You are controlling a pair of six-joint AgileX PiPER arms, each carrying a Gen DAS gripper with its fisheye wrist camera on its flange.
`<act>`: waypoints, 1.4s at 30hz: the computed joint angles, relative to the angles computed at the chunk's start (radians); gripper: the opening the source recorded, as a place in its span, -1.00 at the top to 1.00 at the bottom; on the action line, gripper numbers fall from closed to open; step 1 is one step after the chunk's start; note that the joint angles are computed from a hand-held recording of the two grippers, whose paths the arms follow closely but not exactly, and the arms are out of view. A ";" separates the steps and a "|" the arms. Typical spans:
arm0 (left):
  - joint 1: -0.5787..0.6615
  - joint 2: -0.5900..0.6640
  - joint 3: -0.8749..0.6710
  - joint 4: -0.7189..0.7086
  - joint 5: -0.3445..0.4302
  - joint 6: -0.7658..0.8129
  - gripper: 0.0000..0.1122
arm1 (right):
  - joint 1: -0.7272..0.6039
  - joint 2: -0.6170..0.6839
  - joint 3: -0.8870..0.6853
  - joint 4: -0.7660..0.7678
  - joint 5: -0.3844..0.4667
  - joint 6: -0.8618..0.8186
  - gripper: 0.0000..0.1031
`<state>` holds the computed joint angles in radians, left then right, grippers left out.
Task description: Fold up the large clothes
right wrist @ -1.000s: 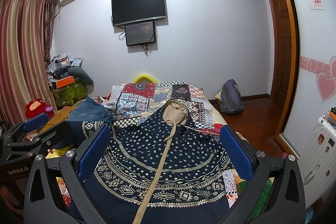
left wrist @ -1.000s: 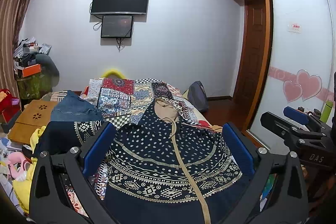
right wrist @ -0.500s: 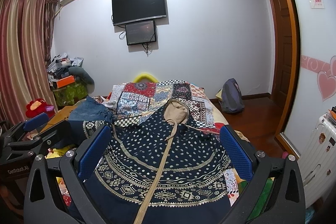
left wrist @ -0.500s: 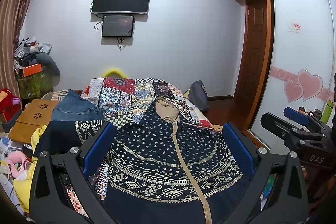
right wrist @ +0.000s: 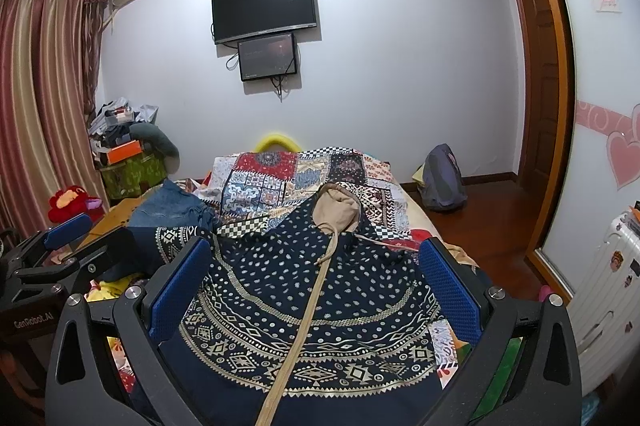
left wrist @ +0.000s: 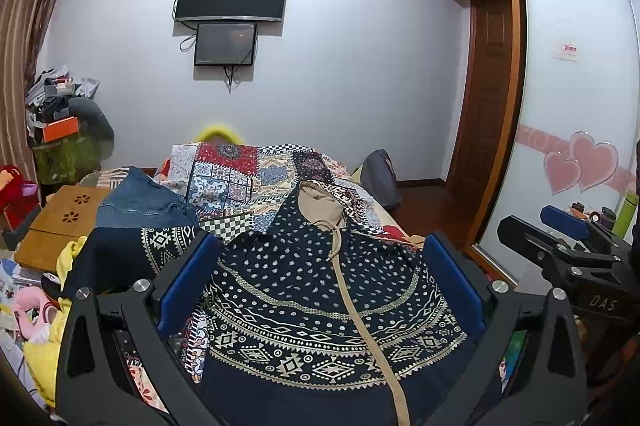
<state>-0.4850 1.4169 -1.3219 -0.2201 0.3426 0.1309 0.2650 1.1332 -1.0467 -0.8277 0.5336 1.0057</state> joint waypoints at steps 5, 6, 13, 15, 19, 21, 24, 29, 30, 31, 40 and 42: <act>0.028 0.054 -0.052 0.009 0.009 -0.004 -0.84 | -0.051 0.041 -0.033 0.082 -0.048 -0.073 -1.00; 0.037 0.068 -0.065 0.023 0.012 -0.016 -0.84 | -0.066 0.054 -0.045 0.111 -0.060 -0.100 -1.00; 0.144 0.188 -0.197 0.096 0.046 -0.060 -0.84 | -0.153 0.191 -0.162 0.281 -0.110 -0.284 -1.00; 0.188 0.236 -0.253 0.121 0.071 -0.086 -0.84 | -0.168 0.238 -0.202 0.307 -0.112 -0.320 -1.00; 0.266 0.328 -0.335 0.175 0.093 -0.142 -0.84 | -0.189 0.356 -0.317 0.332 -0.086 -0.371 -1.00; 0.306 0.385 -0.384 0.224 0.112 -0.180 -0.84 | -0.196 0.415 -0.385 0.364 -0.054 -0.415 -1.00; 0.376 0.474 -0.460 0.138 0.164 -0.106 -0.84 | -0.207 0.509 -0.478 0.422 -0.016 -0.482 -1.00; 0.509 0.617 -0.559 -0.132 0.253 0.037 -0.84 | -0.214 0.667 -0.616 0.505 0.066 -0.548 -1.00; 0.530 0.652 -0.589 -0.140 0.277 0.021 -0.84 | -0.207 0.693 -0.631 0.483 0.075 -0.534 -1.00; 0.550 0.686 -0.620 -0.146 0.304 0.008 -0.84 | -0.195 0.720 -0.648 0.441 0.094 -0.505 -1.00; 0.761 1.129 -1.165 -0.422 0.739 -0.063 -0.84 | -0.167 0.871 -0.781 0.448 0.225 -0.592 -1.00; 0.797 1.217 -1.276 -0.471 0.789 -0.107 -0.84 | -0.166 0.890 -0.799 0.463 0.238 -0.607 -1.00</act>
